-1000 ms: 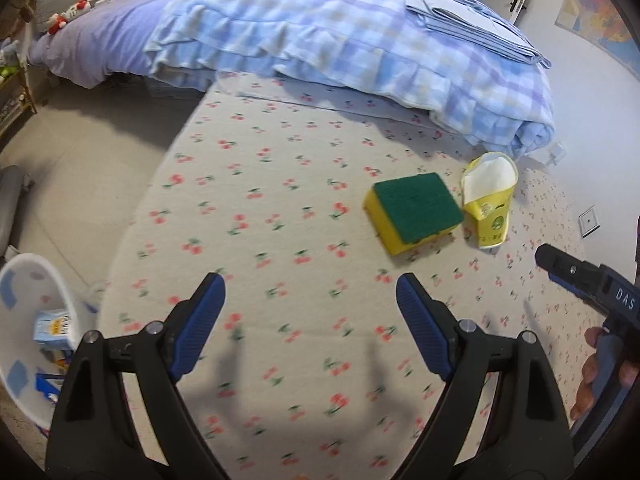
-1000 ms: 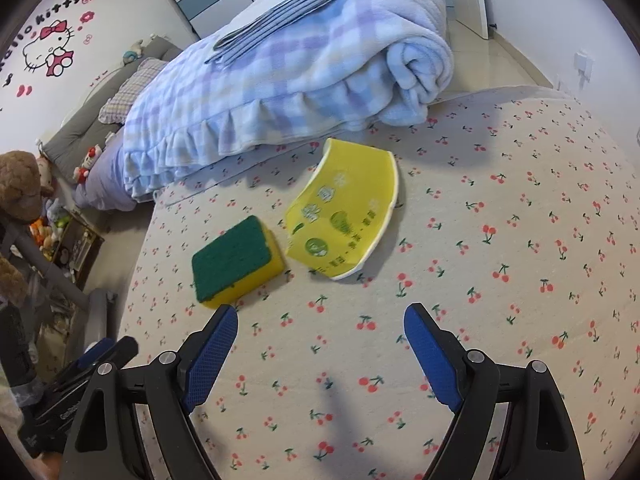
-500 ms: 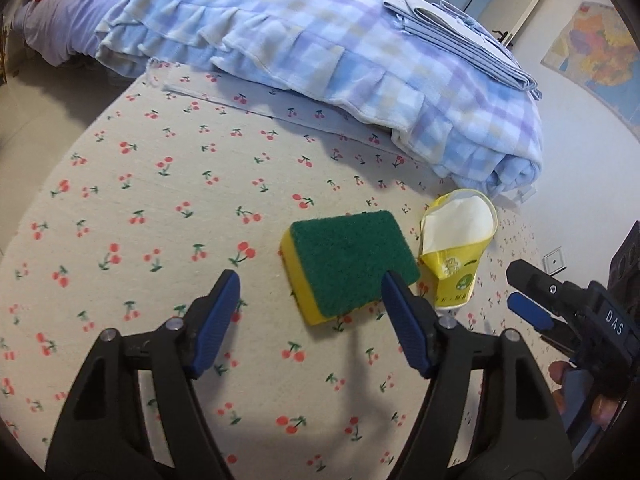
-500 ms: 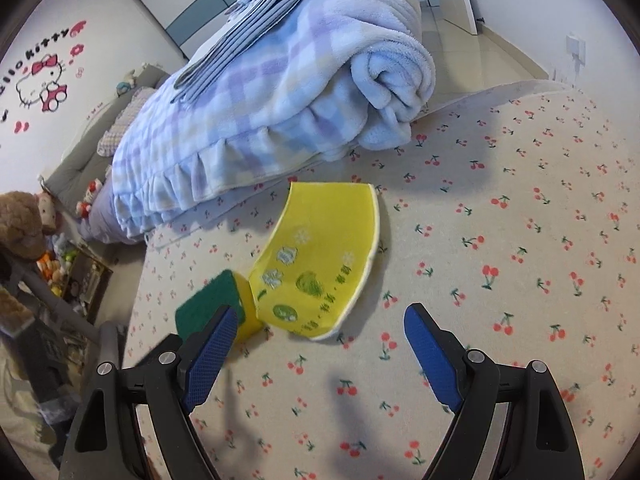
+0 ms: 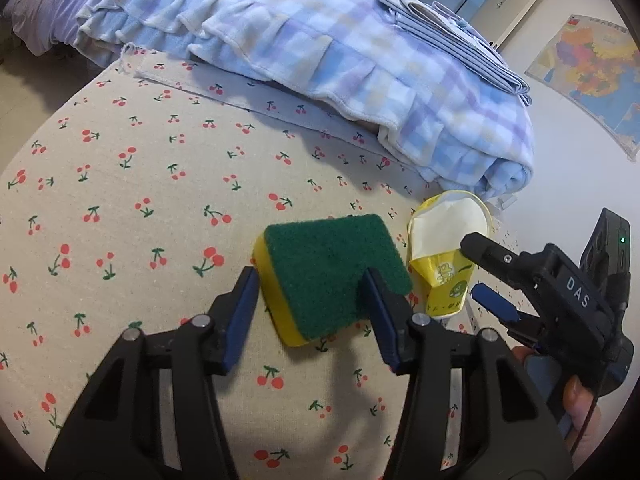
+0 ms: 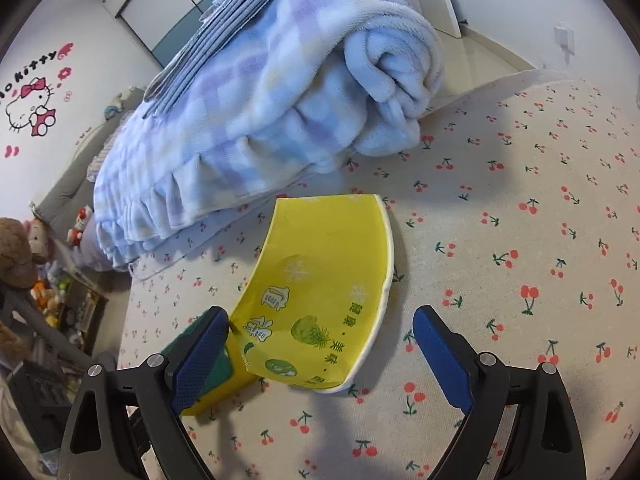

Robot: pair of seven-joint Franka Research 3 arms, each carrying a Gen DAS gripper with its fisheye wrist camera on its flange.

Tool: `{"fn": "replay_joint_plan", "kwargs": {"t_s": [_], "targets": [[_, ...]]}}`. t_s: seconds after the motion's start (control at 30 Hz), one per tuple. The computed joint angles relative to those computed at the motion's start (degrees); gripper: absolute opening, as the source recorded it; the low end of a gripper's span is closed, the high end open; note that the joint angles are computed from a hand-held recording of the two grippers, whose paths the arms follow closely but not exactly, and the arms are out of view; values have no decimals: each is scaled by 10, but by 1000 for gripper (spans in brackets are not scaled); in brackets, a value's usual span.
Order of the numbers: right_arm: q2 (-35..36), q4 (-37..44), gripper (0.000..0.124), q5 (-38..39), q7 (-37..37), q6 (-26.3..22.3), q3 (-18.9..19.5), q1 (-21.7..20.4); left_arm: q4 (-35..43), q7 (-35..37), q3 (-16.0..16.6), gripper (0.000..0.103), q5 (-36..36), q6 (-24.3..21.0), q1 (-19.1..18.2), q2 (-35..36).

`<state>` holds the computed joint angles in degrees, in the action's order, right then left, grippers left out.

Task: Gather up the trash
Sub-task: 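Grasp the green-yellow sponge with the left tool while the right tool reaches the yellow cup, then close the right tool on the yellow paper cup and lift it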

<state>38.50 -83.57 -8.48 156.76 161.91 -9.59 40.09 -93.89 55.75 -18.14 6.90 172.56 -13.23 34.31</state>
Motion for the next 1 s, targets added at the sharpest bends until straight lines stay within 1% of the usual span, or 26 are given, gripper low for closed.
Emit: {"fn": "replay_joint_plan", "kwargs": {"t_s": [0.1,0.17,0.23,0.3,0.37,0.4,0.47,0.5,0.53,0.6,0.8,0.87,0.9,1.0], "targets": [[10,15,95,0,-5,-3,2,-2,-1,-3,2,50,1,4,-2,1],[21,27,95,10,-21,1,16,-12,-3,-6,6,47,5,5,-5,-2],[27,33,95,24,-35,2,27,-19,-5,-9,9,41,7,4,-7,-5],[34,46,95,39,-51,-12,39,-27,-11,-18,16,36,9,6,-11,-11],[37,49,95,40,-56,-16,34,-21,-20,-28,23,33,12,8,-14,-20],[37,51,94,41,-61,-21,35,-22,-24,-29,22,31,13,9,-12,-23],[35,47,88,48,-71,-16,41,-26,-30,-28,19,29,15,8,-8,-29],[32,42,78,52,-75,-12,43,-28,-32,-28,20,27,18,8,-8,-32],[32,41,73,57,-83,-13,48,-31,-35,-26,19,26,19,10,-6,-34],[23,29,73,64,-94,-9,52,-34,-41,-27,23,25,25,11,-10,-40],[8,31,71,36,-115,-31,33,-13,-59,-37,38,21,39,2,-20,-60],[-2,24,57,29,-123,-30,36,-12,-74,-46,44,20,41,7,-21,-72],[-4,25,53,28,-130,-35,41,-14,-81,-50,44,20,41,10,-19,-78],[-11,28,51,11,-135,-56,37,-5,-102,-62,51,19,46,15,-20,-97]]}}
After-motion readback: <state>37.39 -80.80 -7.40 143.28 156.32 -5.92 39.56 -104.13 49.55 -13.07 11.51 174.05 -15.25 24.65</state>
